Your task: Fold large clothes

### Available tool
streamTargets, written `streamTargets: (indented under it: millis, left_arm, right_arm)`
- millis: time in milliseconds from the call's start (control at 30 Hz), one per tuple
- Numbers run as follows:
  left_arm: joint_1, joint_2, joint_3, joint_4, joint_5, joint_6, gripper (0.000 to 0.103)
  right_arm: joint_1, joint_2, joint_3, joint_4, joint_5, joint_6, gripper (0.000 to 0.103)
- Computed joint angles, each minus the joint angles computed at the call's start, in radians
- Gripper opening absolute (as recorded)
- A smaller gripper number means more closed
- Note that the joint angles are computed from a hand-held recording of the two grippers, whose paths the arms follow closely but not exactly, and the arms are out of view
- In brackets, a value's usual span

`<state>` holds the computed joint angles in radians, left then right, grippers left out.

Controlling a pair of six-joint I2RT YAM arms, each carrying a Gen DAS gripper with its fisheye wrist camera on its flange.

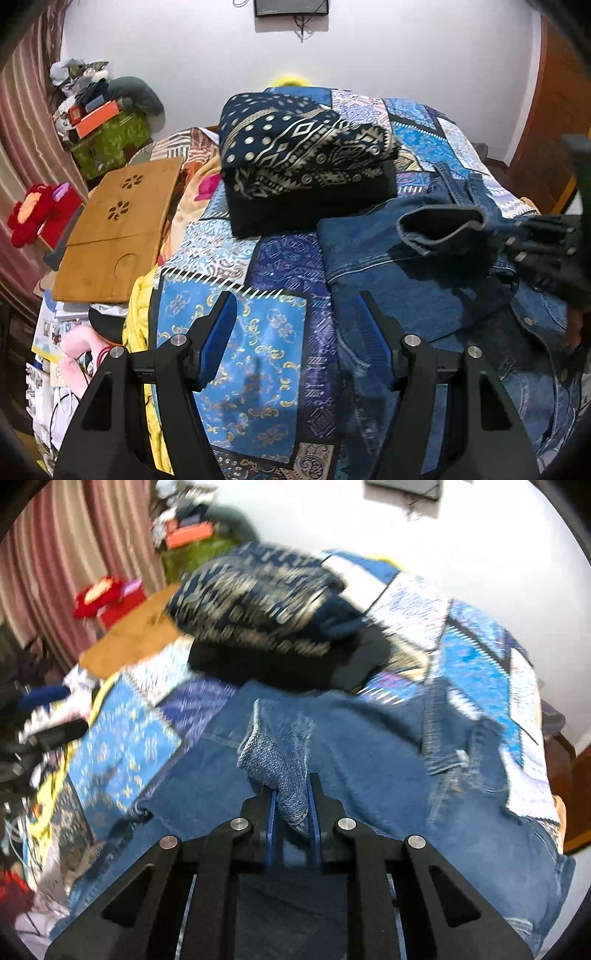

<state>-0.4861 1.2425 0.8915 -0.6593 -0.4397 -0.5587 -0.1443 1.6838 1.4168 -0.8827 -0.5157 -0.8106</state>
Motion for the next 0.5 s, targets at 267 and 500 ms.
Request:
streamTargets:
  millis: [267, 500]
  left_arm:
    - [-0.049, 0.149, 0.106, 0.048, 0.017, 0.005, 0.065]
    - [-0.089, 0.346, 0.216, 0.093, 0.072, 0.015, 0.065]
  right_arm:
    - [-0.197, 0.062, 0.234, -0.101, -0.156, 0.051, 0.013]
    - [-0.359, 0.182, 0.426, -0.177, -0.221, 0.088, 0.012]
